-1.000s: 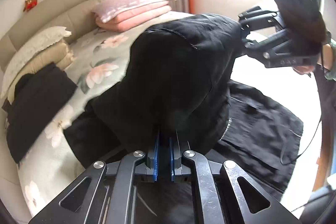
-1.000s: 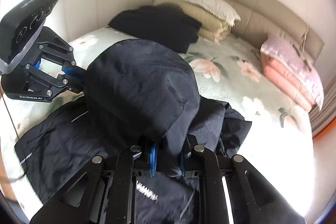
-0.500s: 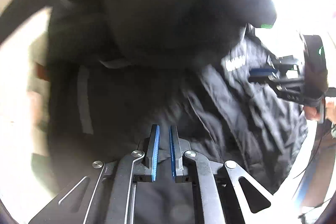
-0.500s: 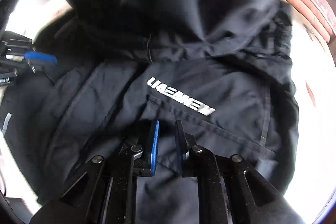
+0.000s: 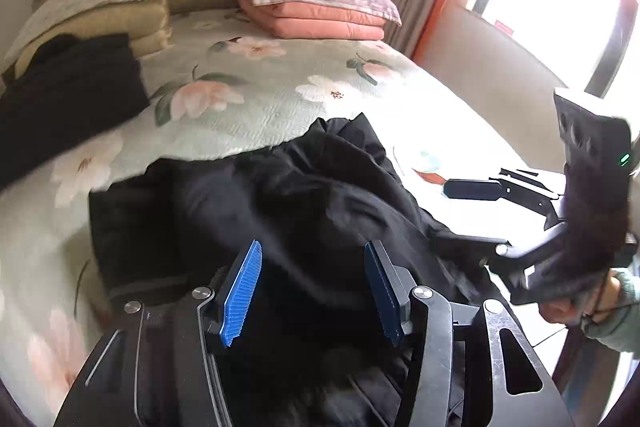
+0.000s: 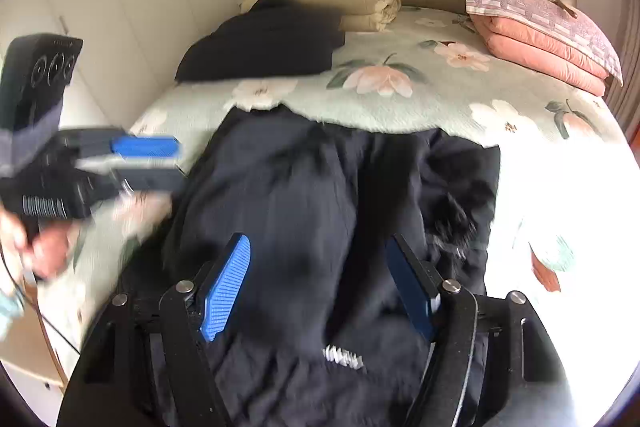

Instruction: Fold large clothes

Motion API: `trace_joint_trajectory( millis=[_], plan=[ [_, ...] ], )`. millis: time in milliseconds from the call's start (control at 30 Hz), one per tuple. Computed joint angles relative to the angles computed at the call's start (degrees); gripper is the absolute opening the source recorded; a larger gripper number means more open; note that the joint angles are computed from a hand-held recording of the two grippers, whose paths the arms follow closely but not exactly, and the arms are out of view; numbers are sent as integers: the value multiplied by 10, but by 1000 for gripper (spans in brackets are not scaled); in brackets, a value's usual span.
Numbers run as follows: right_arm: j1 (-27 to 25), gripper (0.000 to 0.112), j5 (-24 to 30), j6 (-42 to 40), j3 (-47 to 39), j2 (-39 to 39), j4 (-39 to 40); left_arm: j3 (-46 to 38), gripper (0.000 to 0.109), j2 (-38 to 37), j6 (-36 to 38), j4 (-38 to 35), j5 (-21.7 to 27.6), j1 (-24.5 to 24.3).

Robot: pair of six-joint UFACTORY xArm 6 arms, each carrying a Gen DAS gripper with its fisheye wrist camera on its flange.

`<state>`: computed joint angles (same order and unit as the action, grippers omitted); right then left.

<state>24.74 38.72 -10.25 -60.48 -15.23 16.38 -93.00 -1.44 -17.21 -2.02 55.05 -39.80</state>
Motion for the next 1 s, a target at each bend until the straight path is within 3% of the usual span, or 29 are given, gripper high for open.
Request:
trace_joint_trajectory(
  millis=[100, 200, 267, 333, 433, 567, 667, 767, 900, 1000],
  plan=[
    [-4, 75, 45, -27, -56, 78, 23, 26, 55, 23, 38, -56, 21, 14],
    [2, 75, 80, -34, -72, 147, 2, 93, 55, 20, 35, -39, 28, 18],
    [18, 75, 57, -18, -55, 175, -35, 155, 54, 6, 24, -31, -11, 16],
    [33, 79, -22, 14, -18, 176, -80, 189, 54, -2, -5, 17, -56, 1],
    [40, 81, -32, 58, -28, 189, -123, 195, 54, 2, -46, 88, -72, -17],
    [21, 80, 21, -2, -58, 182, -60, 188, 55, -20, -39, 59, -55, -17],
    [2, 80, 55, -28, -94, 167, -22, 173, 55, -43, -60, 79, -36, -31],
    [-11, 80, 52, -26, -159, 185, -9, 176, 55, -64, -80, 82, -43, -43],
    [-11, 80, 61, -16, -279, 275, 5, 197, 55, -74, -97, 72, -55, -55],
    [2, 61, 121, 35, -380, 368, -49, 221, 55, -66, -110, 77, -53, -54]
  ],
)
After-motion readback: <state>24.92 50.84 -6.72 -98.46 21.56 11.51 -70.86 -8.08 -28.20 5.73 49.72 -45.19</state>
